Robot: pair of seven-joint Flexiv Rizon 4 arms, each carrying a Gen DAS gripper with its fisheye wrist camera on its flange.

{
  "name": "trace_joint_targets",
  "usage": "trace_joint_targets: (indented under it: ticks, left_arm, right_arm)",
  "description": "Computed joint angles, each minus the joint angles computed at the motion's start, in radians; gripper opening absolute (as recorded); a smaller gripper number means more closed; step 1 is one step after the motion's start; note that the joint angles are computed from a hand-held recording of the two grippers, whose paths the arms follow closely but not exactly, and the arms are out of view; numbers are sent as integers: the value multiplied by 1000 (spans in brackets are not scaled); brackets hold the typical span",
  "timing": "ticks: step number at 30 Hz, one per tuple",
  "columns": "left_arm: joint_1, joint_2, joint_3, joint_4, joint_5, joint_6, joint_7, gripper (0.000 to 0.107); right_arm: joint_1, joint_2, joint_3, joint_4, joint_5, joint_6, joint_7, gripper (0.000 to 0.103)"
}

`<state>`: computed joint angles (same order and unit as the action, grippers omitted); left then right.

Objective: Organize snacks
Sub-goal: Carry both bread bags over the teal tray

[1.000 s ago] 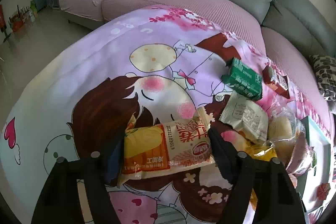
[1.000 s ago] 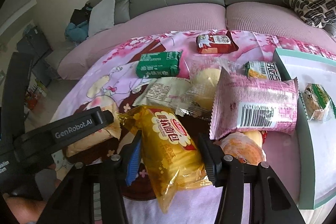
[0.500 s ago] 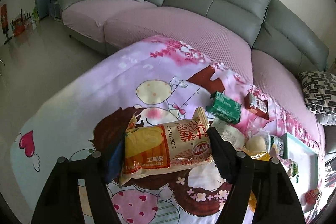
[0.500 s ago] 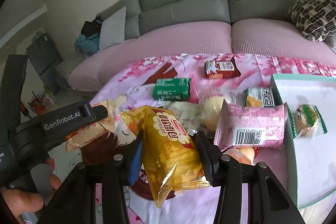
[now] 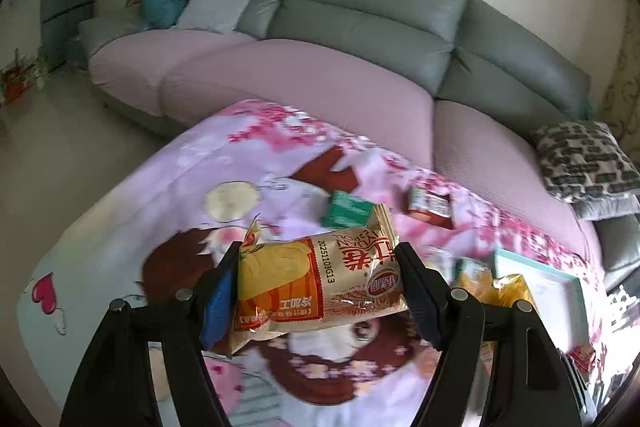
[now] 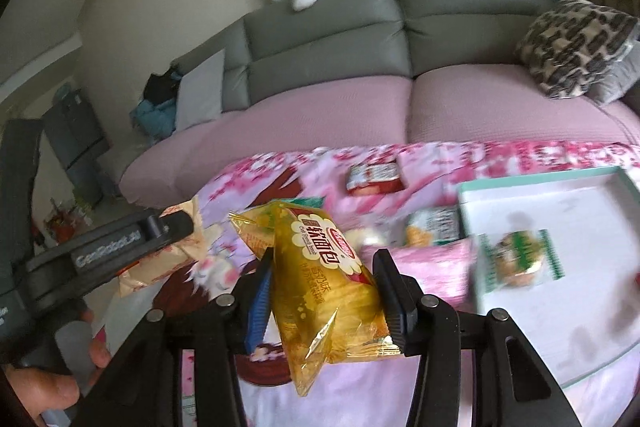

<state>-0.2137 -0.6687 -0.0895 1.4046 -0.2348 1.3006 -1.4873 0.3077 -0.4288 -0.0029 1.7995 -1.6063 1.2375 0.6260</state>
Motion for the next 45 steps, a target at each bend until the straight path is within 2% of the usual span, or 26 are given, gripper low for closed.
trace_joint_targets:
  ticks: [11, 20, 25, 30, 33, 40, 45]
  left_arm:
    - [-57, 3, -82, -13, -2, 22, 108, 75]
    - [-151, -52, -103, -74, 6, -33, 182, 75]
    - [-189, -108, -116, -140, 4, -87, 218, 75]
    - [-238, -169, -83, -230, 25, -102, 204, 75]
    - [-254, -204, -70, -277, 34, -94, 196, 75]
    - [-284, -267, -52, -368, 52, -139, 182, 75]
    - [-301, -289, -45, -401, 68, -150, 179, 75]
  right_arm:
    - [-105, 209, 31, 241, 15, -164, 124, 50]
    - [-195, 350, 61, 402, 86, -270, 144, 50]
    - [-239, 366, 56, 444, 91, -245, 165, 50]
    - [-266, 349, 46, 447, 77, -218, 182, 51]
    - [-265, 335, 48, 441, 96, -237, 159, 51]
    - [-263, 318, 39, 432, 140, -274, 120, 51]
    - [-270, 304, 31, 426, 136, -266, 119, 51]
